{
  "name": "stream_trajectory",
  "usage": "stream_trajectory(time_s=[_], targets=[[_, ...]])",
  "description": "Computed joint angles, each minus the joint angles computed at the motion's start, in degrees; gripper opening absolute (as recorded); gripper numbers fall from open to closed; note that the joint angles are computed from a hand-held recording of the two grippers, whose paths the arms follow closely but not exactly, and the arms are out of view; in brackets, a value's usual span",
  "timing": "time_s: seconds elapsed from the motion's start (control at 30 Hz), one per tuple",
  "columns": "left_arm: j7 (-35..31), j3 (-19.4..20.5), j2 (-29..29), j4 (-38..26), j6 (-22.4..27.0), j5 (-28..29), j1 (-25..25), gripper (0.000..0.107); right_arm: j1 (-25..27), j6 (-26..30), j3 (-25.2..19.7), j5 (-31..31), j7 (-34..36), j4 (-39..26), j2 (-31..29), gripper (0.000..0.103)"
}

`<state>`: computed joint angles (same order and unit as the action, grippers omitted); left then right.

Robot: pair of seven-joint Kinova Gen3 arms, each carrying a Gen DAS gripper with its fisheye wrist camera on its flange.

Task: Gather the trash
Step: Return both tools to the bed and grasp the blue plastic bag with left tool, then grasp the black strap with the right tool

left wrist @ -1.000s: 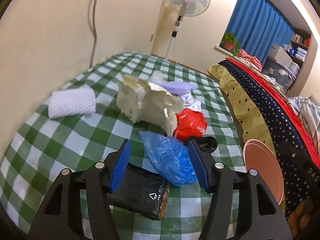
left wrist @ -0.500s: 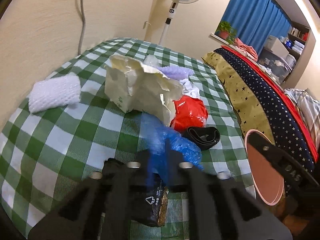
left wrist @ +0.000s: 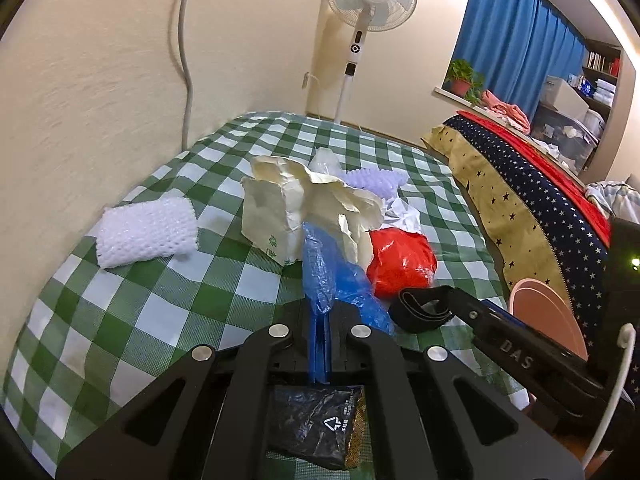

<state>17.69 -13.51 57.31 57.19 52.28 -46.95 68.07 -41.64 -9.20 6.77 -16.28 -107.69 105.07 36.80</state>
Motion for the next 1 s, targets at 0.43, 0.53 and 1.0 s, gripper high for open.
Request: stream_trajectory(time_s=[0.43,0.53,1.0], targets=[[-0.2,0.1,0.1,0.0,-0.4,-0.3,0.0,0.002,2.9,4.8,-2.3,3.5,-3.1,-2.9,1.5,0.008],[0.1,-0.1,0.0,0.2,-0.6,-0.4,0.2,0.002,1.4,3.9,-0.8,4.2,-3.3,-1.9,0.8,0.005],[-0.6,-0.7,-0.1,-1.3,0.9,-3.1,2.7,0.002,-11.5,-1.8,12.7,-4.2,3.9,7.5,-5.5,0.005]])
